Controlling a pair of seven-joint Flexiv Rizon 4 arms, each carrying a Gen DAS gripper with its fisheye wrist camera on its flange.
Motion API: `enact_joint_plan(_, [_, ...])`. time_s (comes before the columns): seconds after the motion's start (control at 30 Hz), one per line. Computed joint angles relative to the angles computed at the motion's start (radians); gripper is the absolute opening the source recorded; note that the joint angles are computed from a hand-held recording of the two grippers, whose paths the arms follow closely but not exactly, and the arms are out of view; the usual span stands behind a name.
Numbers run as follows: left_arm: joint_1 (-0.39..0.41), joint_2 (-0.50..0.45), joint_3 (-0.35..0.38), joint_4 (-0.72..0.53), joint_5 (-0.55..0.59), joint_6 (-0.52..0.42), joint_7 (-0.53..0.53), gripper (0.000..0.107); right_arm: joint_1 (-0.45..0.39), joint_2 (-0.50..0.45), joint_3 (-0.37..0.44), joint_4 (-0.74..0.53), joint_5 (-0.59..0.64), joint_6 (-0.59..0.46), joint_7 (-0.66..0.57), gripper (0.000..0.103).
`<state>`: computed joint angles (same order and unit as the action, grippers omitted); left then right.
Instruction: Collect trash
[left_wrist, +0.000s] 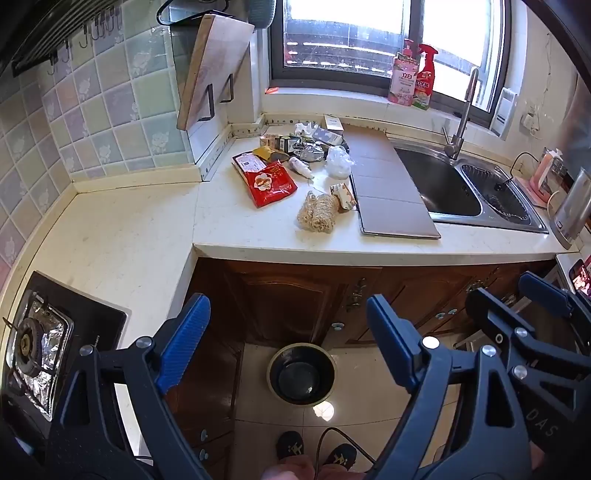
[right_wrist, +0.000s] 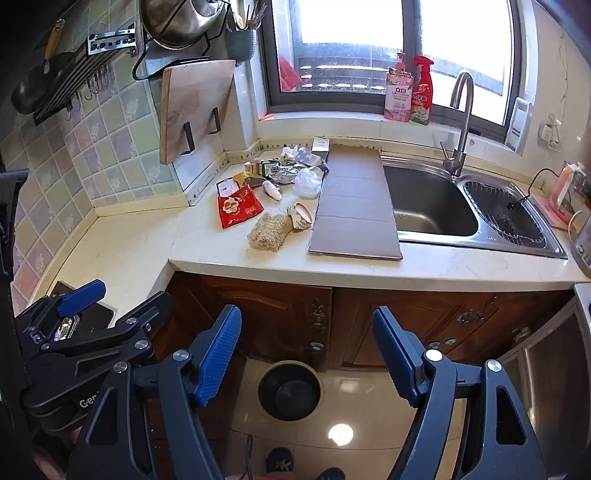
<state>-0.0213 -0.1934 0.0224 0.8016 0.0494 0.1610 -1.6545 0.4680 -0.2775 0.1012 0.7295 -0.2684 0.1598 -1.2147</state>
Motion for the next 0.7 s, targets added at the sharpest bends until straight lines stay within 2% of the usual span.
enact_joint_plan(0.27, [0.004, -0.002, -0.001, -0.007, -0.011, 0.000, 0.000, 0.076, 0.011, 0.000, 0.003, -0.005, -0.008, -0.003, 0.007, 0.075])
enact_joint_plan(0.37, [0.004, 0.020, 0.003, 0.023, -0.017, 0.013, -0.005, 0.076, 0.034, -0.014, 0.000, -0.042, -0.022, -0.023, 0.010, 0.075])
enact_joint_plan(0.7, [0.016, 0.052, 0.000, 0.080, -0.026, 0.047, -0.004, 0.076, 0.029, 0.013, 0.006, 0.010, -0.024, 0.004, 0.012, 0.075])
